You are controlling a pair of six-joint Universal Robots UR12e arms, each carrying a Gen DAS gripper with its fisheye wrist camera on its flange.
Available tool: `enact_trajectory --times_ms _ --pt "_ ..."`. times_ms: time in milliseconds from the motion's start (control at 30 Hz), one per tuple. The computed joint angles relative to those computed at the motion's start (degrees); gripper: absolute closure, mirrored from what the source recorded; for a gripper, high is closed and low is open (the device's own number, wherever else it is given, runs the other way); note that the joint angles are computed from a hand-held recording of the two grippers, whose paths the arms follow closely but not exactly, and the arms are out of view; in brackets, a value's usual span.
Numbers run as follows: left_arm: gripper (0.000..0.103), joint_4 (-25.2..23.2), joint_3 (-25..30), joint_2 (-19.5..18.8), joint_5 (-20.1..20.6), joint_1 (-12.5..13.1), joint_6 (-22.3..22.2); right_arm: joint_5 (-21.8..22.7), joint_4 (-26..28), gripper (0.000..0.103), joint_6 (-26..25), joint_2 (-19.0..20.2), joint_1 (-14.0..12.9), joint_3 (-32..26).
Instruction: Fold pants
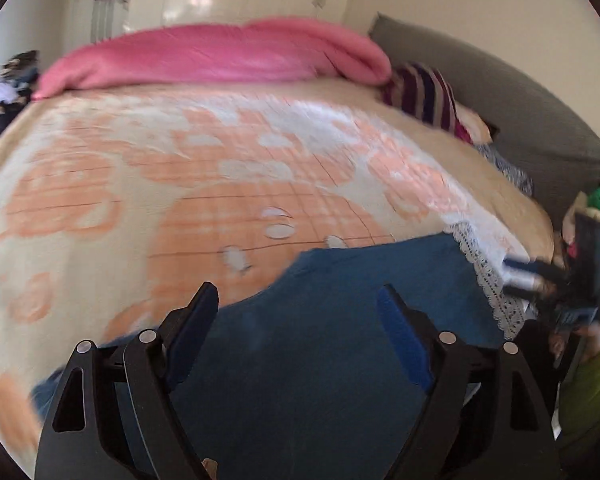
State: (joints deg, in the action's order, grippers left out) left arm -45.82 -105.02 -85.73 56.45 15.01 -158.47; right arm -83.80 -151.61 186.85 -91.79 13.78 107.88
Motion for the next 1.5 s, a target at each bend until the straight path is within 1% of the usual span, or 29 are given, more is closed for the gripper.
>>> enact_trajectory --times_ms 67,167,233,300,400,433,467,500,533,600,633,667,700,767,867,900,967,1000,1067,1133,1200,1233,1300,1333,1367,1400,1433,1467,1500 --pt "0.022 -1.16 1.92 -2.8 1.97 -2.02 0.36 -1.25 0.38 0.03 0.77 0.58 -1.4 -0.98" --pt "0.022 -3.11 4.15 -6.19 3.99 -3.68 0.08 -1.07 2.12 0.04 2.47 2.07 -3.63 -2.67" --pt "0.022 -4.89 5.12 -7.86 3.68 -3.82 0.0 0.74 3.34 0.045 4.14 3.47 -5.25 -3.75" --pt "0.022 -5.37 5.54 -8.91 2.97 -3.82 -0.68 3.98 4.97 0.05 5.66 4.84 -6.97 -4.72" --pt "0.025 -6.73 5.53 -9.67 -1.15 -3.34 -0.59 8.73 6.46 0.061 6.82 6.45 -8.44 -5.15" --pt "0.031 -6.79 5.3 -9.83 -2.54 -3.23 -0.37 10.0 6.79 0.066 6.65 6.82 -8.67 -5.2" --pt "0.043 -6.93 5.18 -9.93 -3.31 -3.21 -0.09 11.34 7.06 0.069 6.16 7.23 -8.77 -5.19" --pt "0.048 -7.28 5.14 -10.03 -3.98 -3.16 0.14 11.43 7.29 0.069 5.75 7.44 -8.56 -5.29" --pt "0.055 -7.7 4.95 -10.06 -4.92 -2.99 0.17 10.59 7.02 0.069 4.96 7.49 -8.18 -5.12" --pt "0.071 -7.3 4.75 -10.32 -5.44 -2.87 -0.1 10.74 6.3 0.076 4.31 7.29 -8.07 -4.69" --pt "0.091 -7.8 4.82 -10.43 -6.38 -2.68 0.12 11.37 6.03 0.083 4.02 7.09 -8.1 -4.45" --pt "0.092 -9.18 5.02 -10.56 -8.01 -2.4 0.52 11.15 5.45 0.088 3.69 6.82 -8.0 -4.14" --pt "0.092 -9.31 4.98 -10.51 -8.52 -2.29 0.56 9.59 3.57 0.089 3.44 6.42 -7.49 -3.6" --pt "0.093 -6.87 4.39 -9.9 -7.67 -2.46 1.07 8.06 -0.32 0.091 3.6 5.78 -6.94 -2.68" --pt "0.093 -1.13 3.77 -9.14 -7.67 -2.37 -0.35 5.88 -4.04 0.092 1.06 5.47 -6.4 -2.77" --pt "0.093 0.02 3.79 -9.11 -7.25 -2.49 -0.66 5.37 -4.15 0.092 -0.05 5.68 -6.26 -3.26" --pt "0.093 3.29 3.75 -9.12 -4.84 -3.26 -0.94 3.39 -2.42 0.092 -1.96 6.75 -5.79 -5.13" --pt "0.093 3.84 3.81 -9.21 -3.57 -3.6 -0.61 2.57 -1.26 0.092 -2.73 7.43 -5.56 -6.04" --pt "0.093 4.73 3.79 -9.68 -0.67 -4.41 -0.48 -0.83 3.35 0.092 -5.7 9.47 -4.63 -8.56" --pt "0.092 4.62 3.79 -10.23 2.22 -5.24 0.06 -3.62 6.86 0.092 -7.24 10.84 -3.79 -10.0" --pt "0.092 4.29 3.7 -10.55 3.68 -5.59 0.56 -5.14 6.96 0.09 -7.62 11.47 -3.43 -10.02" --pt "0.091 4.34 3.71 -10.63 4.02 -5.63 0.44 -5.01 6.68 0.089 -7.44 11.41 -3.5 -9.81" --pt "0.088 4.46 3.84 -10.77 4.47 -5.67 0.07 -6.0 5.8 0.082 -6.07 11.27 -3.56 -9.45" --pt "0.085 4.61 3.84 -10.86 4.47 -5.58 -0.35 -6.59 5.21 0.072 -5.1 11.18 -3.62 -9.15" --pt "0.082 4.38 3.9 -10.95 4.17 -5.4 -0.76 -6.64 4.48 0.065 -3.33 10.9 -3.82 -8.73" --pt "0.082 4.18 3.87 -10.93 3.52 -5.16 -0.96 -6.82 3.94 0.062 -2.0 10.53 -3.91 -8.37" --pt "0.078 4.39 3.85 -10.85 2.64 -4.82 -1.53 -8.14 2.74 0.055 -0.29 9.76 -3.78 -7.67" --pt "0.073 5.1 3.66 -10.59 2.62 -4.58 -1.97 -9.24 0.95 0.052 1.16 8.82 -3.7 -6.73" --pt "0.072 5.44 3.56 -10.4 2.64 -4.49 -2.01 -9.63 -0.64 0.051 2.44 8.02 -3.72 -5.9"
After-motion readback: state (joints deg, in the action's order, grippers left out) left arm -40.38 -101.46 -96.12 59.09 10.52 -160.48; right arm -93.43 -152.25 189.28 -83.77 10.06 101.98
